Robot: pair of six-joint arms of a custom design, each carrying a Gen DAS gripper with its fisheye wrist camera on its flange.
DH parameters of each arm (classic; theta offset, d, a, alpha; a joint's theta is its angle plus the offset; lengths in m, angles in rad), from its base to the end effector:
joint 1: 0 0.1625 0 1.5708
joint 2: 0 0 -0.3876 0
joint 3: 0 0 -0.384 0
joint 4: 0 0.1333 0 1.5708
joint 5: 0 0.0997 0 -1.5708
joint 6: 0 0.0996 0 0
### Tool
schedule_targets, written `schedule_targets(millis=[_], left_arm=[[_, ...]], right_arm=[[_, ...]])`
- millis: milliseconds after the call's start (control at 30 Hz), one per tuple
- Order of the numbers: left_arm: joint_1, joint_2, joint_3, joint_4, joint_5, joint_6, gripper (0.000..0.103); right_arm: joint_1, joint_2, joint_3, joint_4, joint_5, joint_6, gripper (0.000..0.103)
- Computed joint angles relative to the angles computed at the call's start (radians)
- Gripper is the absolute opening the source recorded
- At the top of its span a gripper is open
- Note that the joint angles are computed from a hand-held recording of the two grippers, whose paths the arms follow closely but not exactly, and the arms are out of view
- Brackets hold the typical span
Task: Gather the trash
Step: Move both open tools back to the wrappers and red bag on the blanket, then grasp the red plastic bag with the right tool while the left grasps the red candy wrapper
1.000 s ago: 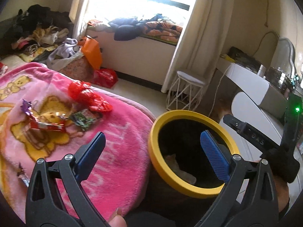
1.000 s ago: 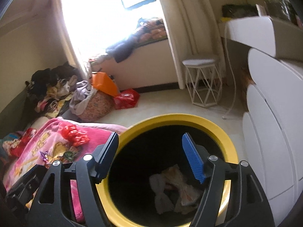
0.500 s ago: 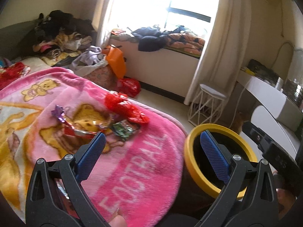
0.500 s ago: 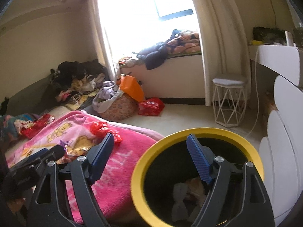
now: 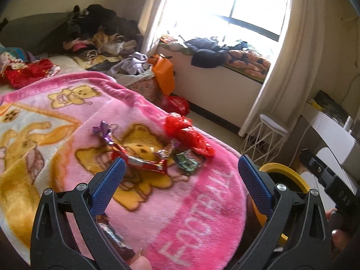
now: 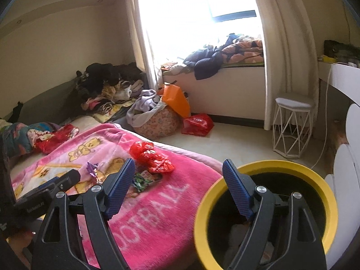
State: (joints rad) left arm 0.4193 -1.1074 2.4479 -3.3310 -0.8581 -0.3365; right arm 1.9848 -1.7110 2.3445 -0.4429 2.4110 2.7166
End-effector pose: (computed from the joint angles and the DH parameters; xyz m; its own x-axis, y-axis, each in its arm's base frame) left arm -0.2687 -0.3370 0.1072 -0.7959 0.4272 -0.4291 0.6053 0.5433 -0.5818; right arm 0.1755 -0.2524 0.2085 -0.7932 0.2939 0.5334 -0.4426 0.3234 -0.8364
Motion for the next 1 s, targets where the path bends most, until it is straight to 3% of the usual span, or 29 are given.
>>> schedule_targets(millis=[267, 733, 1000], left_arm=[[0.066, -0.035, -0.005, 0.024, 0.005, 0.004, 0.092], [0.197, -0.006, -0.108, 0.122, -0.012, 0.041, 0.092], [0.28, 0.042, -0.214, 0.272, -0.052, -0.009, 0.092]], right_arm=[[-0.026, 0.141, -0.117, 0.053, -0.032, 0.021, 0.077], [-0.206, 0.321, -0.289, 0.198, -0.152, 0.096, 0.077], [-0.28, 0.41, -0.383, 0.278, -0.172, 0.153, 0.071]])
